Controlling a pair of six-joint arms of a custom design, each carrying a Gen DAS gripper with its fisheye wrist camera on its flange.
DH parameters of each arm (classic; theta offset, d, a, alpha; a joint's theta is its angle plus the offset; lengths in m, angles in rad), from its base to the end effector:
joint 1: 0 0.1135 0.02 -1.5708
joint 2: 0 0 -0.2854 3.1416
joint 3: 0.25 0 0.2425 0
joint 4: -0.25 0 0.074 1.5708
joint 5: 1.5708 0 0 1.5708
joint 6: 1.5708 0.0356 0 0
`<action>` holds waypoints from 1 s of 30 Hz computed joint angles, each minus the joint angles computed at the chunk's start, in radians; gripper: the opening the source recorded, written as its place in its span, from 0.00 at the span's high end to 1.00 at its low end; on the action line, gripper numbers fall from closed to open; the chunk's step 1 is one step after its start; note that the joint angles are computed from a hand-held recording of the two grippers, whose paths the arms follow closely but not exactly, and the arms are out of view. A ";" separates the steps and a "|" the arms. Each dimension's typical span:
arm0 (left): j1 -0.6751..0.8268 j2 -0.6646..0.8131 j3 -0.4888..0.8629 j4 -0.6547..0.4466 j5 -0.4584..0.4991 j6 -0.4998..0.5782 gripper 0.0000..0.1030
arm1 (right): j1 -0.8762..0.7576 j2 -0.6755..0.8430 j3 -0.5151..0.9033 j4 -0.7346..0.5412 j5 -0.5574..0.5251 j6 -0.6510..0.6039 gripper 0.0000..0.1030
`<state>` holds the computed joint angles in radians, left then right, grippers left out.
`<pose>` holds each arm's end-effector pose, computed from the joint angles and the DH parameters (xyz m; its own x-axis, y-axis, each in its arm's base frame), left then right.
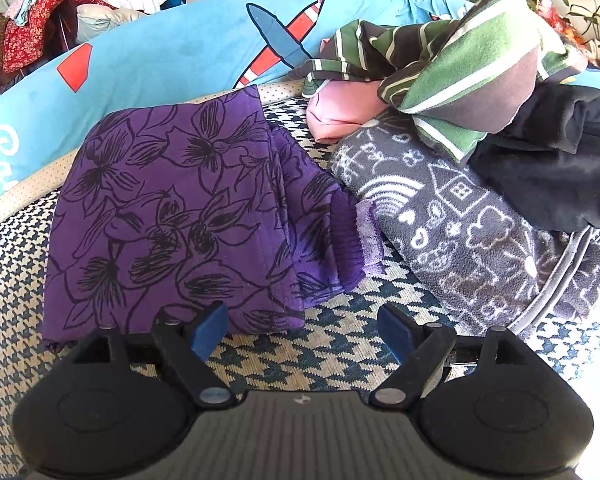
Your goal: Fold clothes
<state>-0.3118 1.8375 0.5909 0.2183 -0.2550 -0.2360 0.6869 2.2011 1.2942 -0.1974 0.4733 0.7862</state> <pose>0.2720 -0.0782 0.0923 -0.8330 0.0308 -0.5525 -0.0225 0.9957 0.0893 0.3411 0.2587 0.1016 -0.7752 0.1789 -0.6059 0.2019 0.9789 0.0306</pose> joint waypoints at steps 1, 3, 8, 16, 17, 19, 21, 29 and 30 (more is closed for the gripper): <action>0.005 -0.007 -0.007 0.000 0.004 -0.002 0.00 | 0.004 -0.003 -0.002 -0.004 0.001 0.001 0.21; 0.016 -0.021 -0.022 0.004 0.009 -0.004 0.00 | 0.014 -0.009 -0.005 -0.010 0.004 0.000 0.20; 0.033 -0.050 -0.049 0.007 0.017 -0.001 0.00 | 0.045 -0.015 0.002 -0.036 0.019 -0.001 0.20; 0.055 -0.095 -0.094 0.019 0.033 0.010 0.00 | 0.089 -0.033 -0.008 -0.048 0.060 -0.003 0.16; 0.056 -0.098 -0.098 0.020 0.034 0.012 0.00 | 0.091 -0.035 -0.010 -0.050 0.065 0.000 0.16; 0.057 -0.102 -0.103 0.022 0.035 0.015 0.00 | 0.092 -0.038 -0.012 -0.060 0.071 0.015 0.15; 0.055 -0.108 -0.108 0.023 0.035 0.017 0.00 | 0.092 -0.048 -0.023 -0.060 0.071 0.028 0.15; 0.028 -0.135 -0.120 0.017 0.028 0.019 0.00 | 0.104 -0.070 -0.051 -0.052 0.078 0.045 0.15; 0.026 -0.136 -0.120 0.017 0.027 0.018 0.00 | 0.104 -0.071 -0.053 -0.051 0.077 0.043 0.15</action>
<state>-0.2859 1.7019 0.4711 0.2353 -0.2278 -0.2183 0.7913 2.1306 1.2408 -0.2487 0.5500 0.8295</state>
